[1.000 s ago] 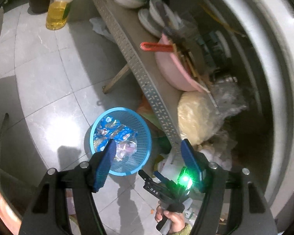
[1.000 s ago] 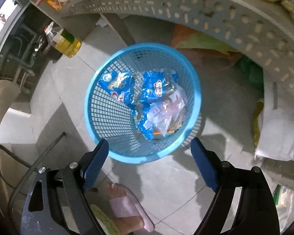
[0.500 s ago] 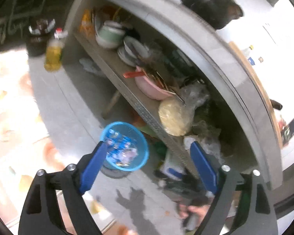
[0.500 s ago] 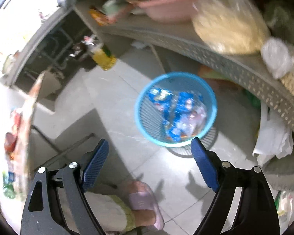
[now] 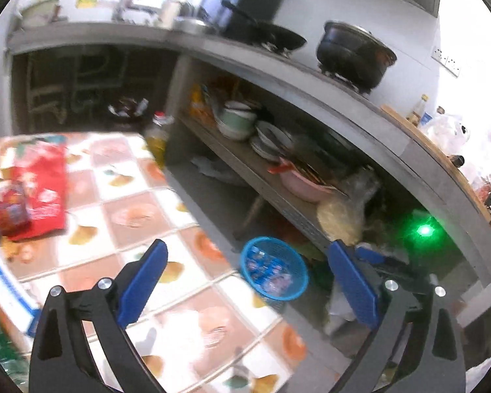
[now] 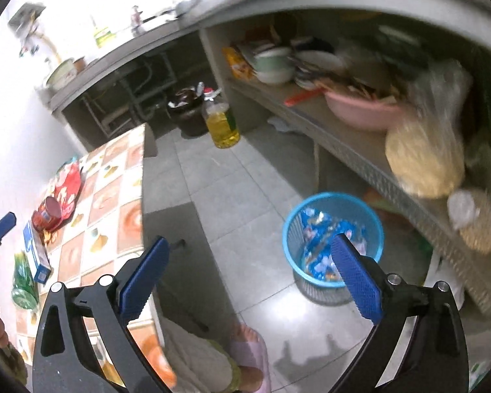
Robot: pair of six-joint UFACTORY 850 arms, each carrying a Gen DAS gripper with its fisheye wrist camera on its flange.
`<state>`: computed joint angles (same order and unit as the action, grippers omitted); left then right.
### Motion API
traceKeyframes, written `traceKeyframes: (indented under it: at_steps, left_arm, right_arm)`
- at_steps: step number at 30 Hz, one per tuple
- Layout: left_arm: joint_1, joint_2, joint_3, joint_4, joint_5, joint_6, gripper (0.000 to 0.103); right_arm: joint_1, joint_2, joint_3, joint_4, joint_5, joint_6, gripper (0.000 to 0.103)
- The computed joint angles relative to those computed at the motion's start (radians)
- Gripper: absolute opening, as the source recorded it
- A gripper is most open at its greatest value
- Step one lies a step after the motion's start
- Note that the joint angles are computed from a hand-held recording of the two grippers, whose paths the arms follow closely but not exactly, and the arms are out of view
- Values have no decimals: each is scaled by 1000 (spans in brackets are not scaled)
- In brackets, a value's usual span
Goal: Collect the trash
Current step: 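Move both grippers back over the table toward the bottle and box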
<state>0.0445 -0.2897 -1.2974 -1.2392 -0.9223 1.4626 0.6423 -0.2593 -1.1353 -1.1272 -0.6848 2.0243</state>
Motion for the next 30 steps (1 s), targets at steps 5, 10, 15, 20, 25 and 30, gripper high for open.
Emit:
traceKeyframes:
  at_steps: [5,10,15,20,25,30]
  left_arm:
    - [70,21,30,-31,18,62,97]
    - [139,46,75,-72,47,126,97]
    - [205,54,108,-69,71,148,97]
    - [253,62,132,-92,104,175,97]
    - [289,76,157,-139,164,260,97]
    - [310,42,131,-143,236,224,97]
  right_arm:
    - [40,-77,-123,40,-103,-137,95]
    - [91,-165,-253,15,-291,-202,95]
    - [109,-215,-330,-26,-298,-251,95]
    - [117,-261,-403,-33,-235,-358,95]
    - [118,-296,-461,-33,-66,-411,95]
    - [100,-346,-538,81,149,-529,95]
